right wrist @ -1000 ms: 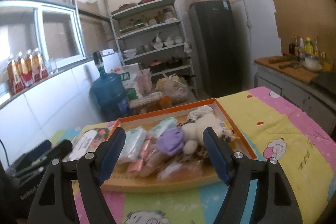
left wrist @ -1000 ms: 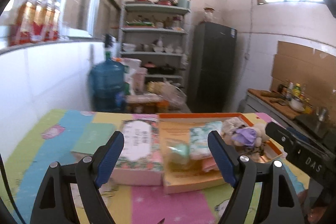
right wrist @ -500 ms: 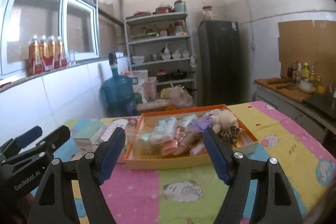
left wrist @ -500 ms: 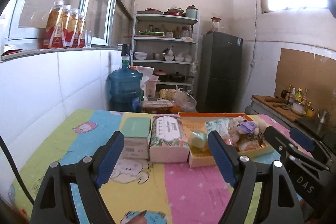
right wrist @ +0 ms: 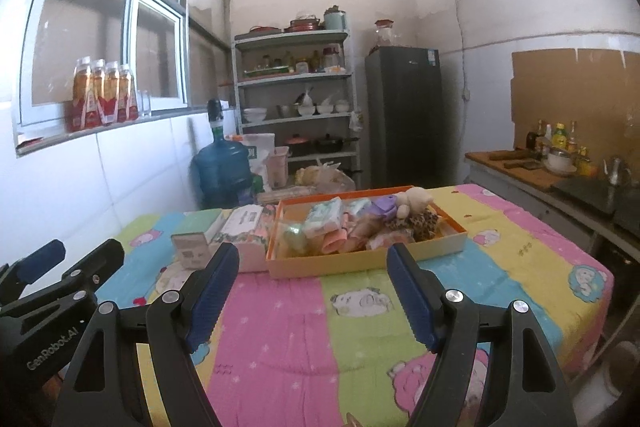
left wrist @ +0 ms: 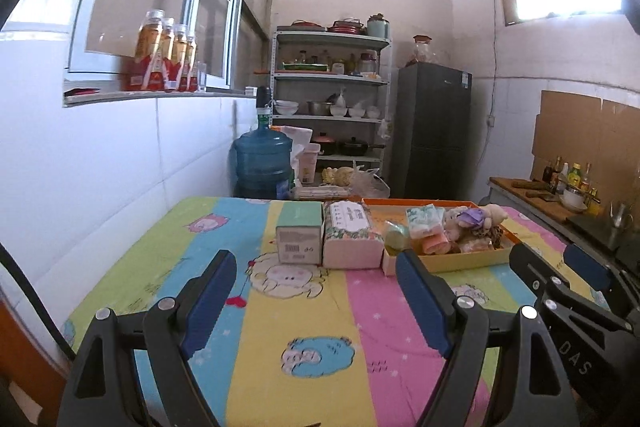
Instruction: Organize soft objects
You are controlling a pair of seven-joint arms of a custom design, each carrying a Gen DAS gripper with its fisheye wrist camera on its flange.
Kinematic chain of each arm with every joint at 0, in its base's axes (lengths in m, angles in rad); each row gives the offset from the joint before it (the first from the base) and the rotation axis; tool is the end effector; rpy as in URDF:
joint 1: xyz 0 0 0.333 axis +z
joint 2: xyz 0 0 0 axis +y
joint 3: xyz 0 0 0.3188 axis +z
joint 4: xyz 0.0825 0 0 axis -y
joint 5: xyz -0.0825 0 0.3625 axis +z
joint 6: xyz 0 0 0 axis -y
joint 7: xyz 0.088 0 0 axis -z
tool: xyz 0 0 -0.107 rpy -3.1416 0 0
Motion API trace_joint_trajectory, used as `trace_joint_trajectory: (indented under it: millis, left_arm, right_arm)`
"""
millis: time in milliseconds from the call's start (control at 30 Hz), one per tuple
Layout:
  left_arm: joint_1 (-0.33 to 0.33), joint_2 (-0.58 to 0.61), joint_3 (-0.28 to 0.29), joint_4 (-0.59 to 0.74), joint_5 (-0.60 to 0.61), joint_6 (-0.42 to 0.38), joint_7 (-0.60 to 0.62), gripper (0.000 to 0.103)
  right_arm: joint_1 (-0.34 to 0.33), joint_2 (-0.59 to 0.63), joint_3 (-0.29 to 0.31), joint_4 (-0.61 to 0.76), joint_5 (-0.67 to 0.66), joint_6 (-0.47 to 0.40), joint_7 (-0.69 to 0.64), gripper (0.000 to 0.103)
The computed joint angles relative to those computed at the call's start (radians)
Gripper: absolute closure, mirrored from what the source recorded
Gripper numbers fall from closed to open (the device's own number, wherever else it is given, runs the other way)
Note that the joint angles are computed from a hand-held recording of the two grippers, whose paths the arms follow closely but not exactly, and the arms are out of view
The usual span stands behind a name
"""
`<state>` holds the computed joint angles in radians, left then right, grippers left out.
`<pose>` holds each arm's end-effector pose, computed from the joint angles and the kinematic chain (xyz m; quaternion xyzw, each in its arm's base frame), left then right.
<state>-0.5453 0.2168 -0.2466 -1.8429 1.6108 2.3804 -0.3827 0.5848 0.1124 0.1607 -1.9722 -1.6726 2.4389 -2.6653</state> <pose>0.4567 -0.4332 0.4679 -0.5979 0.5623 -0.4112 0.3965 0.4402 0.3996 0.4671 -0.5561 0.5957 -0.3937 0.4253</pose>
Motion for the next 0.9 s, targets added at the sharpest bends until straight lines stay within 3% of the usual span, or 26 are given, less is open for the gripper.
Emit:
trace_joint_trajectory:
  millis: [467, 900]
  left_arm:
    - [-0.014, -0.087, -0.056, -0.127, -0.004, -0.046, -0.081, 0.021]
    - [-0.026, -0.088, -0.07, -0.136, -0.038, -0.121, -0.08, 0.021]
  right_arm:
    - [0.054, -0.106, 0.076, -0.132, 0.059, -0.187, 0.005, 0.025]
    - [0.044, -0.112, 0.085, -0.161, 0.042, -0.154, 0.025, 0.025]
